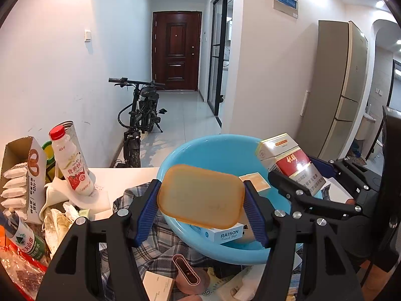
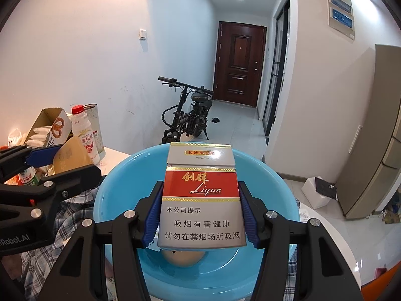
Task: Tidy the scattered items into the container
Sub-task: 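Lift both held items and carry them over the blue basin, then open the right tool over the basin while the left tool lowers the soap box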
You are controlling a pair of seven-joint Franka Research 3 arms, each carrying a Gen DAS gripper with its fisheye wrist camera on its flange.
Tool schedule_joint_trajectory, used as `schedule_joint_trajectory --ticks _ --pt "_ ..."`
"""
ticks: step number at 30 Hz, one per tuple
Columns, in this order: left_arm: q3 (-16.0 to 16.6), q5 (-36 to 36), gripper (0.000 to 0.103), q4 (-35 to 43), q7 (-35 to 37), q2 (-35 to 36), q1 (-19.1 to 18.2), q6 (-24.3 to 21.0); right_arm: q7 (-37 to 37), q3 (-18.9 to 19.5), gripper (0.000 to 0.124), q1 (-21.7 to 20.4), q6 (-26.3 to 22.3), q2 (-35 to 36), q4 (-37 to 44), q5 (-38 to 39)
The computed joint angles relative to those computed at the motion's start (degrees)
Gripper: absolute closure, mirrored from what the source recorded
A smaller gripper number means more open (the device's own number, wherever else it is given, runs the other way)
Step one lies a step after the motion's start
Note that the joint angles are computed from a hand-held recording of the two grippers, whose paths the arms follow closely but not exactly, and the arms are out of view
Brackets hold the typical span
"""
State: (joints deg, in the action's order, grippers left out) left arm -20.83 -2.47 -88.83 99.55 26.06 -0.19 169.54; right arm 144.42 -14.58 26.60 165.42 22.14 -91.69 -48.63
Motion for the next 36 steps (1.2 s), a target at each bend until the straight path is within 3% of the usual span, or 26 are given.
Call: schedule_joint_trajectory --ticks 1,2,3,4,11,16,22,29,36 --pt "-0.1 0.0 0.04 0.0 0.1 0.0 0.1 -0.1 -0.4 -0.2 0.06 0.4 -0.7 0.1 0.3 -0.7" --pt "-0.3 -0.1 0.04 0.1 0.2 0.1 0.2 -0.1 0.9 -1.2 0.037 1.7 -2.2 0.3 0.8 -2.8" --pt "-0.3 -0.1 0.04 0.1 0.3 0.1 0.3 -0.1 3.6 -2.4 0.025 2.9 -3.4 0.1 0.7 -5.7" --pt "-0.1 0.0 0.04 0.1 0.2 0.1 0.1 -0.1 8.5 -4.3 0.021 4.9 -5.0 -0.2 0.8 -11.2" --pt "-0.9 -0.3 0.04 0.4 0.9 0.6 0.5 0.1 9.3 -0.3 0.021 2.3 -9.7 -1.3 1.1 -15.3" --pt "-4.5 -2.7 0.04 0.5 4.5 1.6 2.8 1.2 11.9 1.3 0.021 2.0 -19.6 -3.8 0.2 -20.4" --pt "-5.6 -3.1 0.04 1.3 5.8 2.9 3.1 1.8 11.8 4.3 0.021 2.2 -33.2 -6.3 -0.5 -26.2" --pt "-6.0 -2.5 0.04 0.9 6.7 3.1 2.8 2.5 7.6 9.7 0.021 -4.0 -27.5 -9.2 -2.8 -22.4" --pt "-4.8 -1.2 0.04 1.1 5.6 3.4 1.7 2.4 5.8 11.2 0.021 -5.0 -26.6 -8.7 -2.7 -21.5"
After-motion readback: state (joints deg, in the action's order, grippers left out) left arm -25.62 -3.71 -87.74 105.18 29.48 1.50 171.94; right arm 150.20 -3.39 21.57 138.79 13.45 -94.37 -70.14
